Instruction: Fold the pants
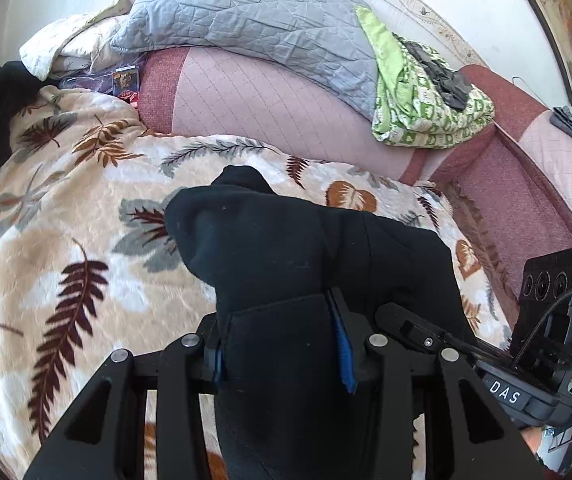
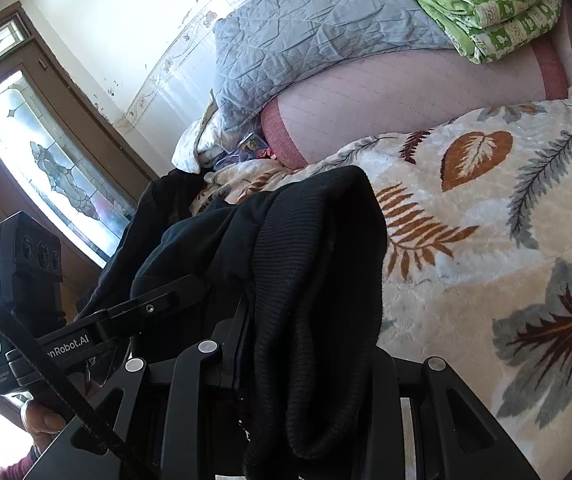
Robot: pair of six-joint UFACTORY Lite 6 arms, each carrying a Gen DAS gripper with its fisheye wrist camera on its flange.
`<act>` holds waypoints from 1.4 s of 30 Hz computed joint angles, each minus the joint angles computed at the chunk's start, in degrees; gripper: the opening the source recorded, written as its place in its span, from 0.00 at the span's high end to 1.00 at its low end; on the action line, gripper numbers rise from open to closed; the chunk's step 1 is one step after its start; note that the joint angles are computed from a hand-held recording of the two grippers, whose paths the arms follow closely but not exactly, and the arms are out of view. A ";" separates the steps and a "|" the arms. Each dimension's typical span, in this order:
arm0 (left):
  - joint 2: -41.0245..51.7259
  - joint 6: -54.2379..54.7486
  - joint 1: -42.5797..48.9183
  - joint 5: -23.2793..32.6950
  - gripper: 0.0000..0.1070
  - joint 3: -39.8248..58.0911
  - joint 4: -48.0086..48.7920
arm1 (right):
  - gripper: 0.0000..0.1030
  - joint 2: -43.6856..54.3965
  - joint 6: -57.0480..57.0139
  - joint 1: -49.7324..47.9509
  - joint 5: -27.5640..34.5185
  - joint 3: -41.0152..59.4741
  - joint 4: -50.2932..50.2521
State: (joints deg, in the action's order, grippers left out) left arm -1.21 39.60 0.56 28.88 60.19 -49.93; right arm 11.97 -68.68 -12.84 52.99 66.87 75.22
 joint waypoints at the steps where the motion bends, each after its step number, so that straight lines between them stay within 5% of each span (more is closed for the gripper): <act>1: 1.90 0.70 0.27 -0.23 0.62 1.30 -0.51 | 0.69 1.90 -0.09 1.01 -1.21 1.63 0.53; 12: 22.55 2.17 0.49 -2.43 0.62 17.06 -2.70 | 0.69 20.76 -0.81 6.77 -8.02 19.77 2.55; 21: 34.46 -7.70 -2.88 -3.96 0.62 28.42 7.04 | 0.69 30.18 4.27 7.44 -10.89 30.17 -2.03; 25: 43.23 -21.01 -4.82 -3.29 0.45 37.05 21.80 | 0.59 36.49 12.81 8.18 -14.00 36.83 -10.63; 27: 43.40 -19.47 -3.37 -0.52 0.44 38.08 18.55 | 0.47 39.24 17.80 7.24 -12.94 39.39 -12.68; 31: 37.84 -11.05 1.38 4.59 0.44 34.59 7.41 | 0.46 39.64 20.74 3.99 -8.54 41.17 -10.30; 35: 33.49 -7.73 4.00 4.34 0.41 32.75 2.15 | 0.44 32.20 14.34 0.84 -13.34 32.40 -0.65; 38: 37.47 -11.16 3.56 5.17 0.40 37.78 2.48 | 0.44 31.00 5.88 -2.85 -4.32 29.31 11.29; 42: 47.23 -19.16 2.25 7.11 0.40 46.98 6.34 | 0.41 41.67 11.53 -3.84 13.25 39.20 13.09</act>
